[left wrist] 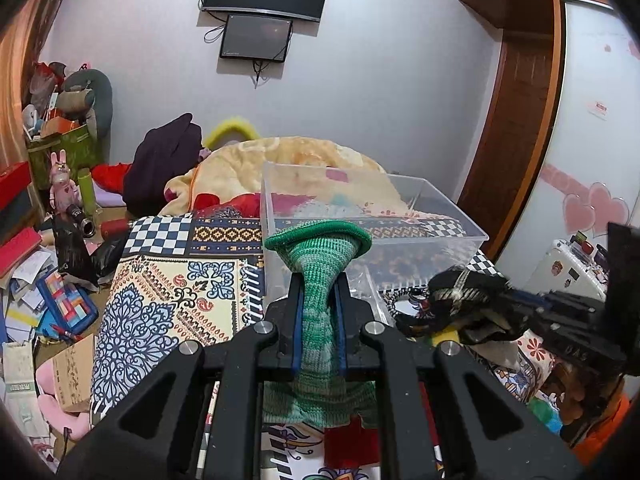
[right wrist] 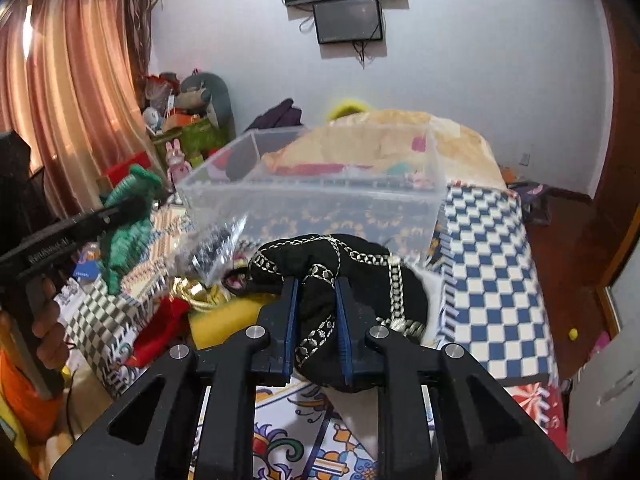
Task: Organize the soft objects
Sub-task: 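Lift and carry the glove and cap over the clear box with both tools, then open both tools to drop the glove and cap into the box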
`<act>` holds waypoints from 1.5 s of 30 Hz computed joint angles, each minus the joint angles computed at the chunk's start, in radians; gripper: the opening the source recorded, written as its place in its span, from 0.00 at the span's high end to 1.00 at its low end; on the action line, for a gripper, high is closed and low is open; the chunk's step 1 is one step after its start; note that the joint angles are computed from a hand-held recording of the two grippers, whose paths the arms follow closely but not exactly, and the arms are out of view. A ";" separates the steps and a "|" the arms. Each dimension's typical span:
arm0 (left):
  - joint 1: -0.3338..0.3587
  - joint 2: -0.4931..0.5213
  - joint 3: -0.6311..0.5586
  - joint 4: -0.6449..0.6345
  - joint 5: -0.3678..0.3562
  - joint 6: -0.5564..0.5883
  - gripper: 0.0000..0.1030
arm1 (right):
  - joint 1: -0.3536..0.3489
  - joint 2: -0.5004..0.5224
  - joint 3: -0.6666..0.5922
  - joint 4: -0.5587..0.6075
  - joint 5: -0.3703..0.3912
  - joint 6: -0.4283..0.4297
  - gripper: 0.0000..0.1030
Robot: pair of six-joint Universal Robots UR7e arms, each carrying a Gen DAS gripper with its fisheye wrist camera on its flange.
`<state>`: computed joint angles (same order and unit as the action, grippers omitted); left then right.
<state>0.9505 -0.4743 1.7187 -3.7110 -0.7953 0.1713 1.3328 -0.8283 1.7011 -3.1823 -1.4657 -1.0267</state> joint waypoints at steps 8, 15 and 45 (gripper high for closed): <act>-0.010 -0.003 -0.051 0.012 -0.002 0.054 0.88 | 0.023 -0.040 -0.003 -0.025 0.098 0.033 0.85; -0.009 0.028 -0.170 0.026 0.014 0.154 0.88 | 0.057 -0.002 -0.063 -0.078 0.136 0.044 0.85; 0.106 0.216 -0.642 0.583 0.044 0.030 0.87 | 0.119 0.218 -0.410 0.210 -0.138 0.050 0.80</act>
<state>1.0566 -0.2585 1.0764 -3.1278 -0.7517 0.2017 1.4521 -0.6104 1.2908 -2.9720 -1.6039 -0.9769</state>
